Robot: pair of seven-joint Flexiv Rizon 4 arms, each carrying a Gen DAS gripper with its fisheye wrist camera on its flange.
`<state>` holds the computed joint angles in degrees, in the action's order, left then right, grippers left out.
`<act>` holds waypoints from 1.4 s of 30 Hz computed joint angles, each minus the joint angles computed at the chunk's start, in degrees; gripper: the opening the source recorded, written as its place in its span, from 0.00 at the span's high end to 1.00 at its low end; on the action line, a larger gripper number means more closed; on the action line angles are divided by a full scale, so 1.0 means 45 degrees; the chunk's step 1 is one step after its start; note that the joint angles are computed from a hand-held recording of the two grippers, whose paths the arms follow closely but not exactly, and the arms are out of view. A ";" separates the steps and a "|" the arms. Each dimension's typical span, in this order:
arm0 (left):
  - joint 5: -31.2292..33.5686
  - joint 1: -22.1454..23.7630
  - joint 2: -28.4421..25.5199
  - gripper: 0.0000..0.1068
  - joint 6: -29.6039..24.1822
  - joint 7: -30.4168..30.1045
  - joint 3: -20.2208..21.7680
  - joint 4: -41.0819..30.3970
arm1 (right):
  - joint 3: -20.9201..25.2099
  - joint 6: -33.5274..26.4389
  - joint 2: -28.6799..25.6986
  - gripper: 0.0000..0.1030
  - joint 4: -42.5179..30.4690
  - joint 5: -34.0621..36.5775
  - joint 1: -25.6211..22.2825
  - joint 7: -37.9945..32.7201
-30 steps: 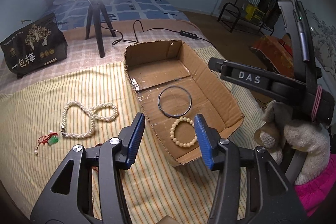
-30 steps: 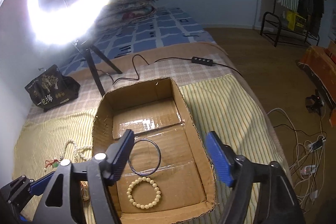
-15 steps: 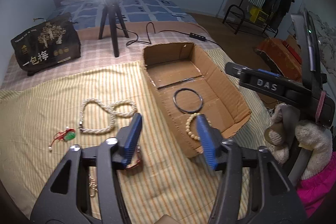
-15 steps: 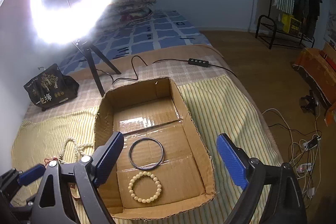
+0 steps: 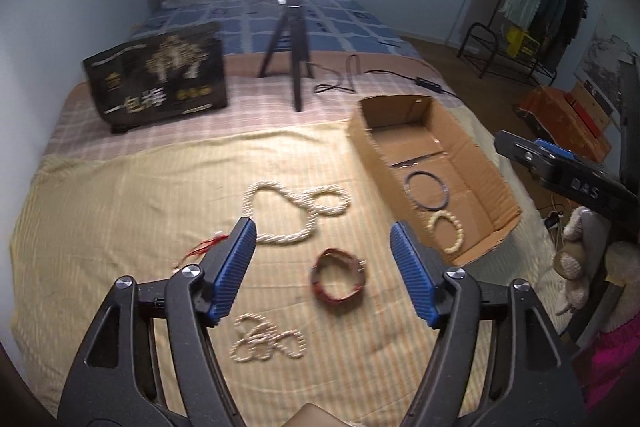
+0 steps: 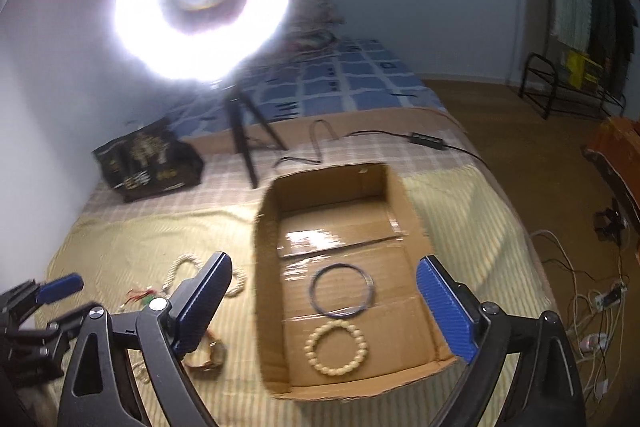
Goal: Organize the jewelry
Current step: 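Move left tool to small pearl strand while right tool moves to brown watch, then close left tool on pearl strand while right tool closes on brown watch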
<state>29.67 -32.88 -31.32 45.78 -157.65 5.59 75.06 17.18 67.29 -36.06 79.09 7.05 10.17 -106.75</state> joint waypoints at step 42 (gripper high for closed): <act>-0.5424 0.2042 0.0555 0.43 0.3710 0.2122 -0.1276 0.5574 | -0.0351 -0.5450 -0.0864 0.57 -0.0461 0.0338 0.1682 0.0000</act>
